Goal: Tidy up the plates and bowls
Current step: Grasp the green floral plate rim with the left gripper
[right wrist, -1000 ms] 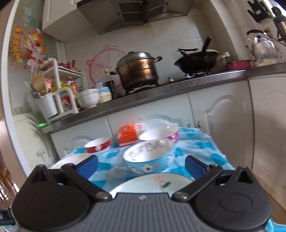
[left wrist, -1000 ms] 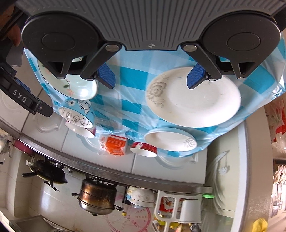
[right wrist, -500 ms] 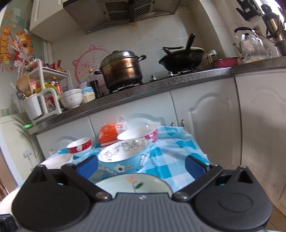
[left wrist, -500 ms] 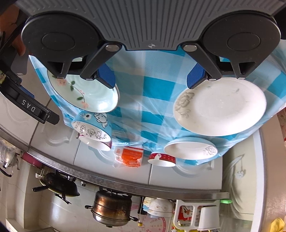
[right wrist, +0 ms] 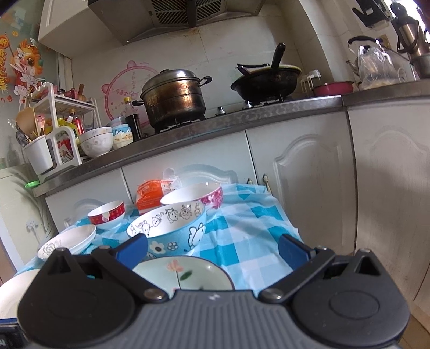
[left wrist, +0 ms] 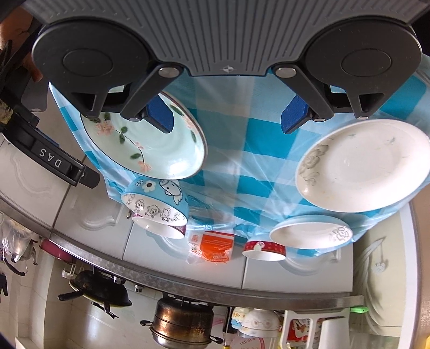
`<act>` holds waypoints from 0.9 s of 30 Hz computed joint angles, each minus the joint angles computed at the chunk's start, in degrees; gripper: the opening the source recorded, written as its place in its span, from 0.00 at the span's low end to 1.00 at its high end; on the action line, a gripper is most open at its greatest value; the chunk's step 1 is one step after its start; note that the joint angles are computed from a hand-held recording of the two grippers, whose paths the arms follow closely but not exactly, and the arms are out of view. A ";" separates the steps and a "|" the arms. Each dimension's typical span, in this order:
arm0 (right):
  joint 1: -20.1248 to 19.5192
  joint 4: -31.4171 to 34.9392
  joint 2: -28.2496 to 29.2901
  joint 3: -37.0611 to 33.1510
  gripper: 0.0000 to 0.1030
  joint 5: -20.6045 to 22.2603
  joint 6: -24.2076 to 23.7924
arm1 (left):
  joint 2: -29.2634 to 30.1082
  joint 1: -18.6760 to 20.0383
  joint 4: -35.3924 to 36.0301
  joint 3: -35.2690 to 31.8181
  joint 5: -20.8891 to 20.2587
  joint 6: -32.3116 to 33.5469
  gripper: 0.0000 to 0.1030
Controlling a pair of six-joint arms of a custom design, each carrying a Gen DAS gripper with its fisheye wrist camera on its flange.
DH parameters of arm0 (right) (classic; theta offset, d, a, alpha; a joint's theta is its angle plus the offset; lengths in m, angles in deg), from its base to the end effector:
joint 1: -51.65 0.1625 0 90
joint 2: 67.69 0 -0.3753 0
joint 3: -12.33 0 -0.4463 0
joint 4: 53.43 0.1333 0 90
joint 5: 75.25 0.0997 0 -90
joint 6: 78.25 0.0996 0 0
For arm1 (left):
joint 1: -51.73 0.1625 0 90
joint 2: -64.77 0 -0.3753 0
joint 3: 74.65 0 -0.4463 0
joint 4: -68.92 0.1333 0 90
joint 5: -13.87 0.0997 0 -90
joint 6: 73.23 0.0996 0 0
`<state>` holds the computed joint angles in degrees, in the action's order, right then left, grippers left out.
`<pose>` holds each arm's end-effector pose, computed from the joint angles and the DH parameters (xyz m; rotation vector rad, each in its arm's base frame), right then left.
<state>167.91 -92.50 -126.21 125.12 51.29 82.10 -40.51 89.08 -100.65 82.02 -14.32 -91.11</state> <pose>0.2910 -0.4226 0.0031 0.3296 -2.1318 1.6362 -0.0962 -0.3515 0.1814 0.3457 2.2227 -1.2247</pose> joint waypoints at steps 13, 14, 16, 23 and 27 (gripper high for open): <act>-8.25 14.09 -5.96 2.36 0.99 -17.19 25.47 | 11.29 5.20 -12.16 -4.49 -4.18 5.12 1.00; -8.84 13.95 -6.41 2.83 0.99 -19.13 26.13 | 12.03 5.48 -13.29 -4.76 -4.62 5.55 1.00; -9.77 13.59 -7.09 3.66 0.99 -22.83 26.38 | 13.77 5.97 -15.97 -5.31 -5.56 7.00 1.00; -10.12 17.42 -5.56 1.59 1.00 -27.62 24.02 | 17.92 7.72 -22.05 -6.61 -9.64 10.51 0.93; -10.45 18.65 -4.82 0.78 1.00 -27.78 23.91 | 19.32 8.46 -24.11 -6.90 -11.39 11.92 0.78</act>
<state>157.46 -73.85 -131.03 125.90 23.50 106.01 -21.19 97.54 -124.76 75.12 -25.71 -79.19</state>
